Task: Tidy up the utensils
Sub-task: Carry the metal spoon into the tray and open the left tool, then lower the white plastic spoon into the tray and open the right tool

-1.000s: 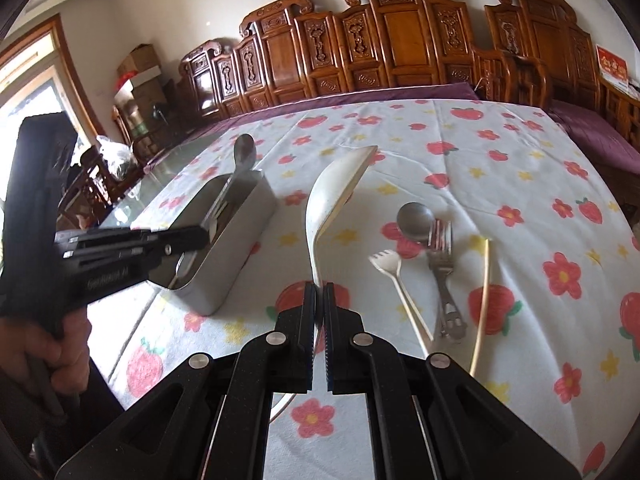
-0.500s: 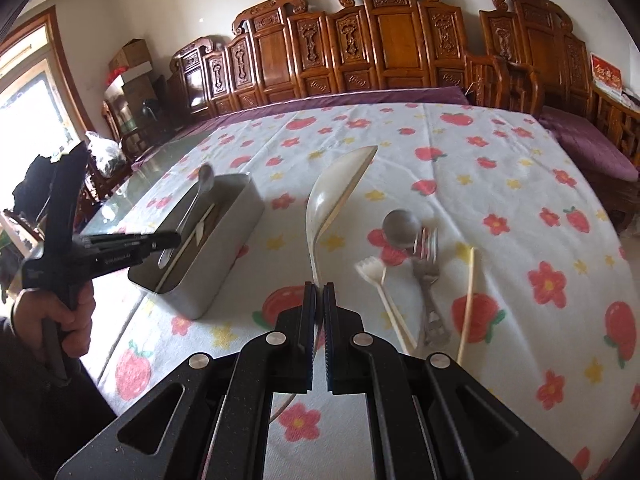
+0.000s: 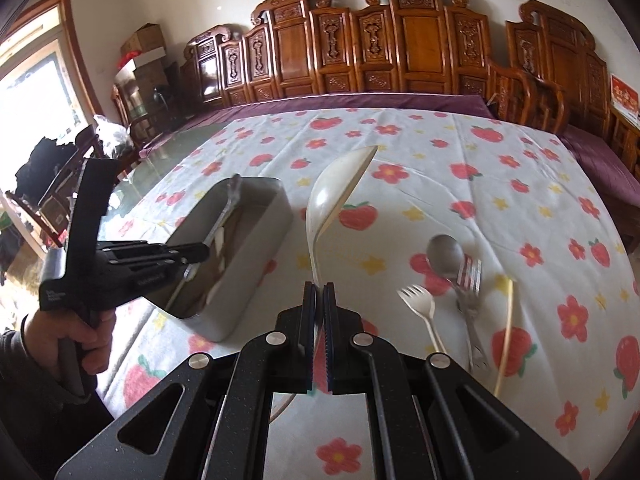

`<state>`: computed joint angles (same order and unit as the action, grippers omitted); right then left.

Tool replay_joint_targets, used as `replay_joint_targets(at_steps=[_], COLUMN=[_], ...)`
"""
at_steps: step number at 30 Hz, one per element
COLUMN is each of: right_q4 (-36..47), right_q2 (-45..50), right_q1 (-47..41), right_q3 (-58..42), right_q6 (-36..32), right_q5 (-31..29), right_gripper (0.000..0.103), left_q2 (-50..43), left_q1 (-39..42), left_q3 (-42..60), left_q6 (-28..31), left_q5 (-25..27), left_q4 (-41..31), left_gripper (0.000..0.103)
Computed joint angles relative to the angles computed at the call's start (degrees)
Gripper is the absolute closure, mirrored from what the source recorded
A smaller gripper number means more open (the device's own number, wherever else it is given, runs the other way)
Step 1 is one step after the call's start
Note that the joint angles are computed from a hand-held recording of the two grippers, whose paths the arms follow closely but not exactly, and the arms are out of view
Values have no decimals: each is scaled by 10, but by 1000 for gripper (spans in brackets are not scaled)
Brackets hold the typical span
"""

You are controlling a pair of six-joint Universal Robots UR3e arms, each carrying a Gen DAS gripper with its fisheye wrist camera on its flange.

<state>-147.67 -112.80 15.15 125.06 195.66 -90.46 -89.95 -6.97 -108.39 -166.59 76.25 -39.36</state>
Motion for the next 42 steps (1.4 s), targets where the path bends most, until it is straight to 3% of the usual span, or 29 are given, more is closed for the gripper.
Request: replay_joint_targets(at_steps=[10, 19, 29, 37, 42], right_q4=[38, 57, 89, 132, 140], right_q2=[88, 191, 330, 467, 513], right_q1=[67, 115, 134, 144, 139], right_q3=[-107, -220, -383, -532, -562], right_q6=[6, 8, -4, -16, -9], right_q5=[-53, -82, -77, -77, -48], right_gripper=[98, 98, 98, 98, 98], left_q2=[28, 102, 148, 145, 147], left_q1=[22, 92, 182, 215, 227], left_q3=[-8, -30, -34, -30, -29], left_q6=[13, 50, 87, 91, 94], left_q5=[-20, -68, -118, -116, -120], left_q4=[-3, -22, -62, -56, -55], left_gripper=[102, 102, 102, 101, 101])
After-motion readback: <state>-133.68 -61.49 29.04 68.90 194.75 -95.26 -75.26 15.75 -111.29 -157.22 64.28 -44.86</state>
